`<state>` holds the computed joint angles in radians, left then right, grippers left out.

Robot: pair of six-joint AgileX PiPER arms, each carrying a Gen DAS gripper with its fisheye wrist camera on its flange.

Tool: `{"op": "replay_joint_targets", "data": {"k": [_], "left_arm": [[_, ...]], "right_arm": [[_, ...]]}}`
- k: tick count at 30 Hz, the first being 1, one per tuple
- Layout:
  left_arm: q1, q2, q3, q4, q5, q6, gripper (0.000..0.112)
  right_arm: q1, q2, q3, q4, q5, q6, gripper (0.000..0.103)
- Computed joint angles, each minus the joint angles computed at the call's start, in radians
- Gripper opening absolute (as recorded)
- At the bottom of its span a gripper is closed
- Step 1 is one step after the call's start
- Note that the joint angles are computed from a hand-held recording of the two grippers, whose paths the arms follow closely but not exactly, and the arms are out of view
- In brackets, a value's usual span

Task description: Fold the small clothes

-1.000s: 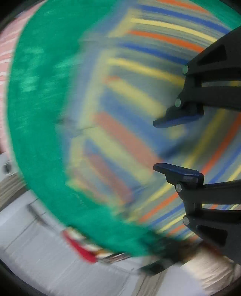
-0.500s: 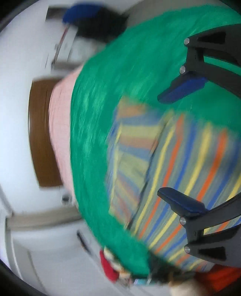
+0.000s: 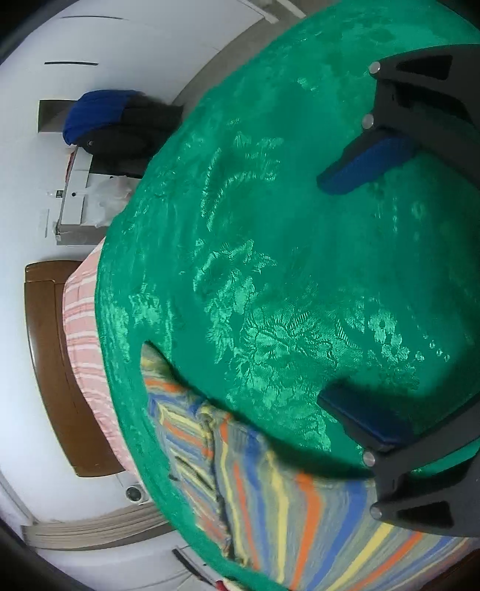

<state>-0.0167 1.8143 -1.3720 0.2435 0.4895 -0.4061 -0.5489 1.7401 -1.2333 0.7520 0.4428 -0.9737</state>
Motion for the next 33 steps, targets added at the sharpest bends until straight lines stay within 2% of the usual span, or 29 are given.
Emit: {"op": "replay_joint_targets", "data": {"k": [3, 20, 23, 24, 26, 27, 28, 30, 31, 33], "left_arm": [[-0.001, 0.003, -0.005, 0.006, 0.004, -0.005, 0.103], [-0.006, -0.012, 0.031, 0.047, -0.034, -0.048, 0.103], [0.003, -0.009, 0.015, -0.002, -0.015, 0.001, 0.103], [0.011, -0.002, -0.015, -0.055, 0.024, 0.062, 0.103], [0.028, -0.002, -0.092, -0.135, 0.156, 0.143, 0.100], [0.050, -0.047, -0.089, -0.211, 0.184, 0.187, 0.100], [0.073, -0.113, -0.052, -0.311, 0.172, 0.268, 0.100], [0.096, -0.209, -0.013, -0.452, 0.223, 0.428, 0.101], [0.092, -0.236, -0.010, -0.471, 0.292, 0.463, 0.101], [0.068, -0.257, 0.003, -0.503, 0.425, 0.488, 0.101]], "right_arm": [[-0.018, 0.002, 0.022, 0.094, -0.005, -0.100, 0.103], [-0.013, -0.006, 0.053, 0.132, -0.047, -0.154, 0.103], [-0.014, -0.004, 0.050, 0.129, -0.046, -0.154, 0.103], [-0.011, -0.005, 0.043, 0.096, -0.041, -0.121, 0.103], [-0.010, 0.010, -0.027, -0.076, 0.037, 0.028, 0.103], [-0.015, 0.021, -0.089, -0.167, 0.119, 0.099, 0.103], [-0.025, 0.022, -0.144, -0.217, 0.206, 0.143, 0.102], [-0.066, -0.005, -0.234, -0.197, 0.399, 0.111, 0.102], [-0.096, -0.023, -0.262, -0.149, 0.499, 0.038, 0.102], [-0.111, -0.046, -0.316, -0.164, 0.699, -0.012, 0.102]]}}
